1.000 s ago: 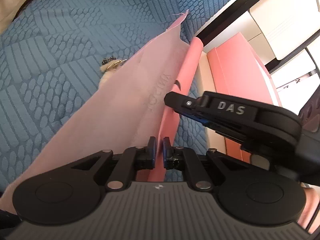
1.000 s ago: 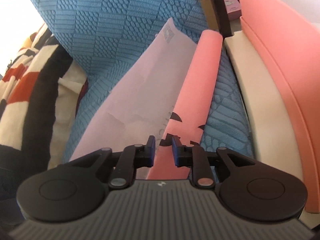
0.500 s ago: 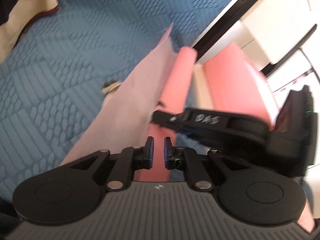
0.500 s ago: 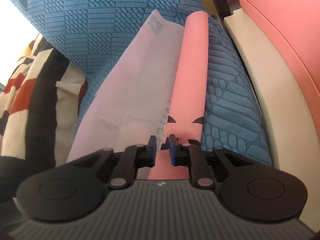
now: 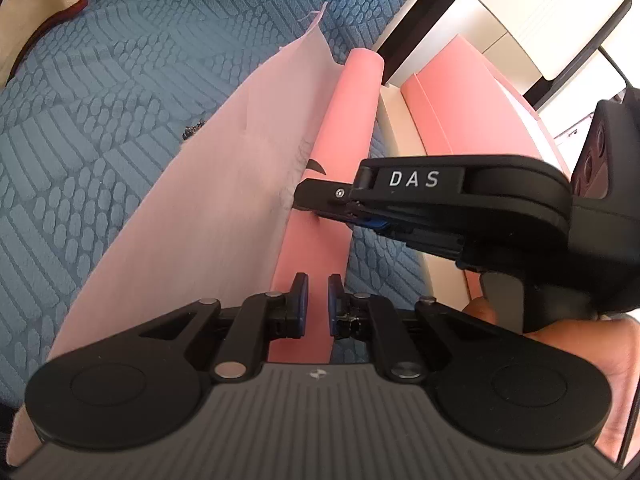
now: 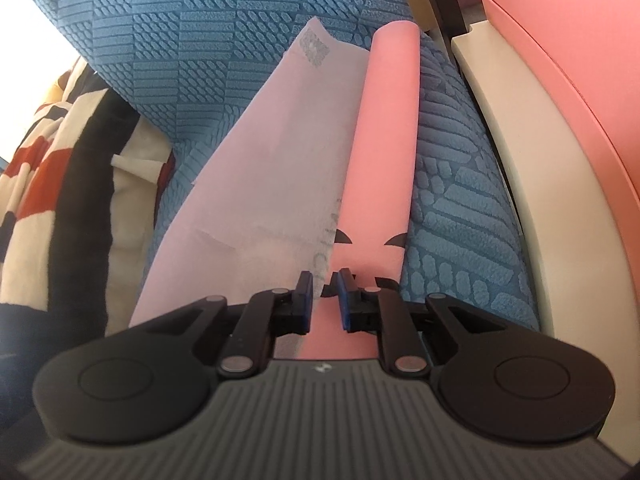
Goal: Organize objects
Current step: 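Open the right gripper and regrasp the pink strip further along it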
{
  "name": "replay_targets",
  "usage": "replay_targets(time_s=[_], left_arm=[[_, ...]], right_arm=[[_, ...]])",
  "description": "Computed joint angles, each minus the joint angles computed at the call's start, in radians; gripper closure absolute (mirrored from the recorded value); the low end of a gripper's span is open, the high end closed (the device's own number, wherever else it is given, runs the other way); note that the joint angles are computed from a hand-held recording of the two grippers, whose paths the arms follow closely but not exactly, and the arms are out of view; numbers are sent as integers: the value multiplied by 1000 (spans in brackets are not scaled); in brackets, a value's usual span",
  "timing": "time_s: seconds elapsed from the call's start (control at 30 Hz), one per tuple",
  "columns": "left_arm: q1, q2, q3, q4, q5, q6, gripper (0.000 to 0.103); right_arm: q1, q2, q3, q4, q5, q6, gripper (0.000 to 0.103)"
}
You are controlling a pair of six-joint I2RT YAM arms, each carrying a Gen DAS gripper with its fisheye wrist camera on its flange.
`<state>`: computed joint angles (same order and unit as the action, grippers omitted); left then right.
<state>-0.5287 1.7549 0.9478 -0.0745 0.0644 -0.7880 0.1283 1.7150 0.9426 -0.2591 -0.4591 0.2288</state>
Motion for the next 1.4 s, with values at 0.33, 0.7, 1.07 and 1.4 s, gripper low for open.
replay_targets(time_s=[0.33, 0.7, 1.07, 1.4], left_arm=[[-2, 5, -2, -2, 1, -4, 93], [11, -17, -6, -35, 11, -1, 93], [16, -45, -33, -27, -1, -33, 93], [41, -45, -21, -42, -9, -67, 93]], right_arm=[[-18, -29, -9, 55, 96, 11, 80], [-50, 54, 54, 62, 104, 53, 55], [-72, 73, 61, 48, -40, 58, 54], [-115, 49, 32, -15, -220, 34, 81]])
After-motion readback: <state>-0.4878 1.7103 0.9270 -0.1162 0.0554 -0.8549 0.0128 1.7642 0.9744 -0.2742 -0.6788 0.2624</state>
